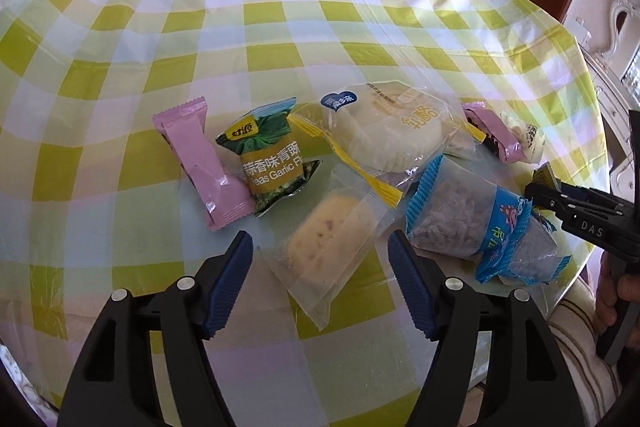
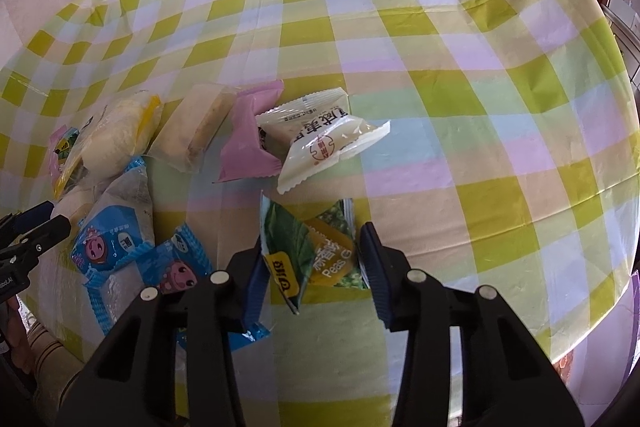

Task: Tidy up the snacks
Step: 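Grasp a clear bagged cake with the left tool while the right tool grasps a green pea packet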

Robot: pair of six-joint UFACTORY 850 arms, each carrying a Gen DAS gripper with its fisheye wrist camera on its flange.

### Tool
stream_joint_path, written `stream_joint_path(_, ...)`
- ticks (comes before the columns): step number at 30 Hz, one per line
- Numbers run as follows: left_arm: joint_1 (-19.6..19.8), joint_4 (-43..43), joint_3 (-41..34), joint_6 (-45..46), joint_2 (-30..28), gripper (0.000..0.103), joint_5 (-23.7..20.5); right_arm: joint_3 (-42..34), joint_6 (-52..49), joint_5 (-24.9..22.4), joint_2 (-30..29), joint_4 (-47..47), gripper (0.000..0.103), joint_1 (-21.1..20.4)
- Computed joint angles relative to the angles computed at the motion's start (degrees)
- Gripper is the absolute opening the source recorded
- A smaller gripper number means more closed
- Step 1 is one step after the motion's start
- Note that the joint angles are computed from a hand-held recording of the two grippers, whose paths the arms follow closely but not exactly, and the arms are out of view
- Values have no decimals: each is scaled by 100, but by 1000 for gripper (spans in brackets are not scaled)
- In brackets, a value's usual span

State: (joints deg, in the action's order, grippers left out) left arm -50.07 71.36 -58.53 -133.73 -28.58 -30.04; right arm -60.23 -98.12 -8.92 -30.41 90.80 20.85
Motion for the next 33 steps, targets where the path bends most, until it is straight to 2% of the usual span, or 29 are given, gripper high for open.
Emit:
stream_joint_path(8,176,-237,-138,1068,-170,67,273,14,-68,-19,9,69,44,-11)
stream_joint_path(11,141,-463,-176,1287,-189,58,147,15,-80,-19,9,76,43,-12)
stream_joint_path(13,110,-608,-188,1410,-185,49,76,28,-120,-25,21,112,43,-13)
stream_joint_path(19,17,-878,-206,1591,-147,37,125,107,-250,-19,84,210,43,-28)
stream_joint_path(25,-99,-1187,-225,1562,-125,35,60,241,-373,-66,182,302,40,-94)
stream_joint_path(33,-361,-1249,-208,1146,13,35,-310,558,-1229,-196,455,1104,40,-202)
